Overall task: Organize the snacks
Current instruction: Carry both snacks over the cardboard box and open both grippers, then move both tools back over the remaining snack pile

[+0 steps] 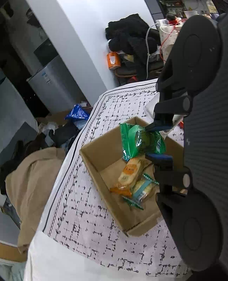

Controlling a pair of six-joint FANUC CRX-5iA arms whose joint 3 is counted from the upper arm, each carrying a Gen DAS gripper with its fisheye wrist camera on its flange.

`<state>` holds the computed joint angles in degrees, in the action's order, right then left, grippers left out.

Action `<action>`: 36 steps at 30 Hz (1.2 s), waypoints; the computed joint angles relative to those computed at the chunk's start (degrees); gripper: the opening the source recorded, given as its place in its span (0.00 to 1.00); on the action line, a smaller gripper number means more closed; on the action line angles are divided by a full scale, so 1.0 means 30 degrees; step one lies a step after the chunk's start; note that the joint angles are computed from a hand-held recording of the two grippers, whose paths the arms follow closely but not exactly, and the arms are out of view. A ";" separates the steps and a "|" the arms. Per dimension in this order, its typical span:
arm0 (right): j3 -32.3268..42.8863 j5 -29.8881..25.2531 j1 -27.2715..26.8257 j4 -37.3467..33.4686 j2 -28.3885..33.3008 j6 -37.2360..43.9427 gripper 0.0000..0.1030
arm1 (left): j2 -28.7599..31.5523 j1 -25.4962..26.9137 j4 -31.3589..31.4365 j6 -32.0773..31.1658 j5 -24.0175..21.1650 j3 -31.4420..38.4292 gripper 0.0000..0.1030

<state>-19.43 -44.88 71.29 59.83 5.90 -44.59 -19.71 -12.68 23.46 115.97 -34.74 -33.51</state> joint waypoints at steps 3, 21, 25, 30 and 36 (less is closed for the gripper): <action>0.0547 0.0314 -0.0203 -0.0187 0.0537 0.0510 0.16 | -0.0054 0.0414 0.0271 -0.0125 -0.0081 -0.0218 0.25; 0.1410 0.2666 -0.1361 0.1364 0.1770 0.0967 0.27 | 0.0196 0.1488 -0.1176 0.2315 -0.1241 0.0242 0.39; 0.1205 0.2014 -0.1172 0.0794 0.1400 0.0927 0.30 | 0.0267 0.1318 -0.2028 0.3141 -0.1478 0.0622 0.52; 0.0360 0.0915 -0.0743 0.0123 0.0548 0.0695 0.30 | 0.0513 0.0844 -0.3300 0.4080 -0.1867 0.1289 0.65; -0.0803 -0.0717 -0.0010 -0.0572 -0.0775 0.0575 0.39 | 0.0857 0.0161 -0.3699 0.3962 -0.2003 0.1723 0.81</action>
